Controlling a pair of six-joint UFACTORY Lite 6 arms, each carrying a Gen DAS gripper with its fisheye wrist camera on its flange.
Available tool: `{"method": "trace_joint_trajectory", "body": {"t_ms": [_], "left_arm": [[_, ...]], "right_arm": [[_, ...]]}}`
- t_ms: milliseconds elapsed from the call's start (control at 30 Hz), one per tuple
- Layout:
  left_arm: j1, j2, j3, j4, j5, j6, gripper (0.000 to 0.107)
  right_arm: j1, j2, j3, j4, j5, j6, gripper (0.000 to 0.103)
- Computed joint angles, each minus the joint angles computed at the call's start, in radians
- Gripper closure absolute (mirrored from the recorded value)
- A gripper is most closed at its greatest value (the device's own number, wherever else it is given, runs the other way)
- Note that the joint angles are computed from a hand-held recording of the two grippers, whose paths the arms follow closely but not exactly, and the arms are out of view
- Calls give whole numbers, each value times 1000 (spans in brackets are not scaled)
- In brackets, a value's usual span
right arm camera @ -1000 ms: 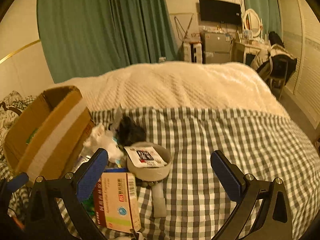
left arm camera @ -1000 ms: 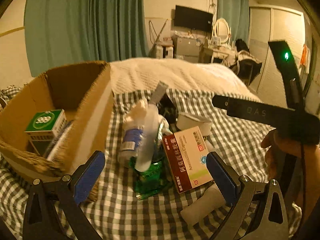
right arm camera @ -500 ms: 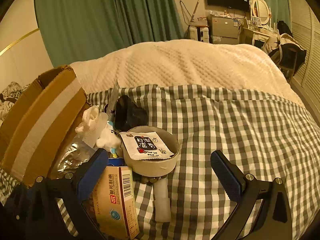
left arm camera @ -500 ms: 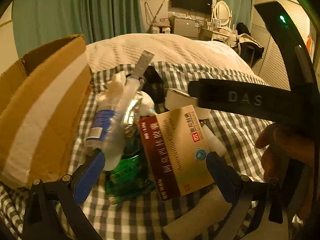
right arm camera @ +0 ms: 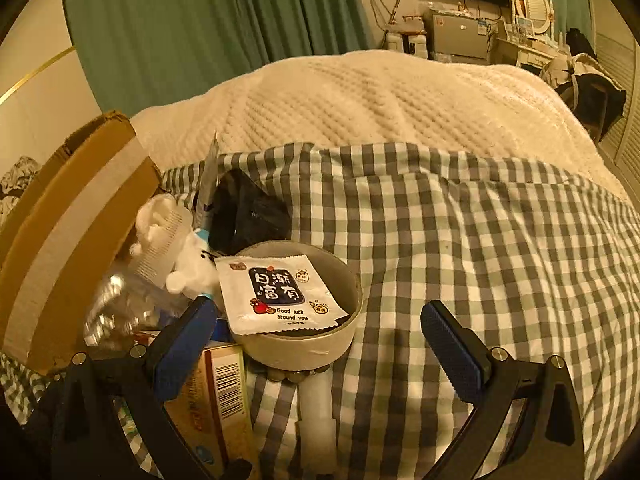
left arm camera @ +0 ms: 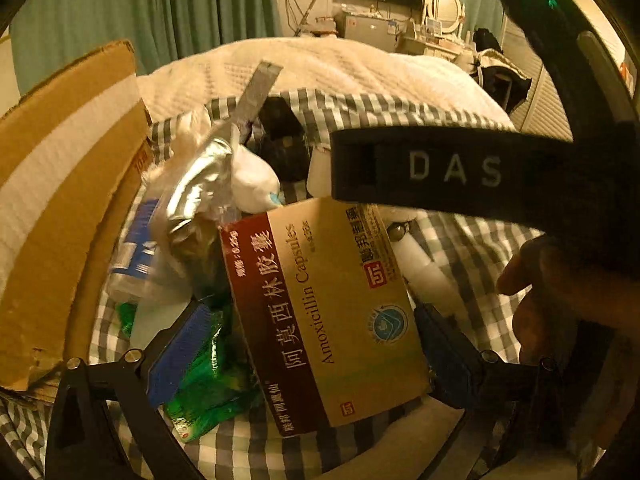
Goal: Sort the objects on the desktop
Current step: 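Grasp the Amoxicillin box with the left gripper while the right gripper grasps the tape roll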
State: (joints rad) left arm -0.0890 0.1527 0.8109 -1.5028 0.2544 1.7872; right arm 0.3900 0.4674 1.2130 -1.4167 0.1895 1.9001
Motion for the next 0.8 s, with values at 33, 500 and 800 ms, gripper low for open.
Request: {"method": "trace_joint_trajectory", "body": {"t_ms": [33,500,800], "left_arm": [[4,-1,-3,3,7,2,19],[88,-63,-71,-6,70,74,26],[131,-154,-124,13,102,106,26]], "right_arm": [[-1,6,4,3,-2,-4,0],[0,46,40,54,-71,-66,26],[15,10,22,-12,-20,30,27]]}}
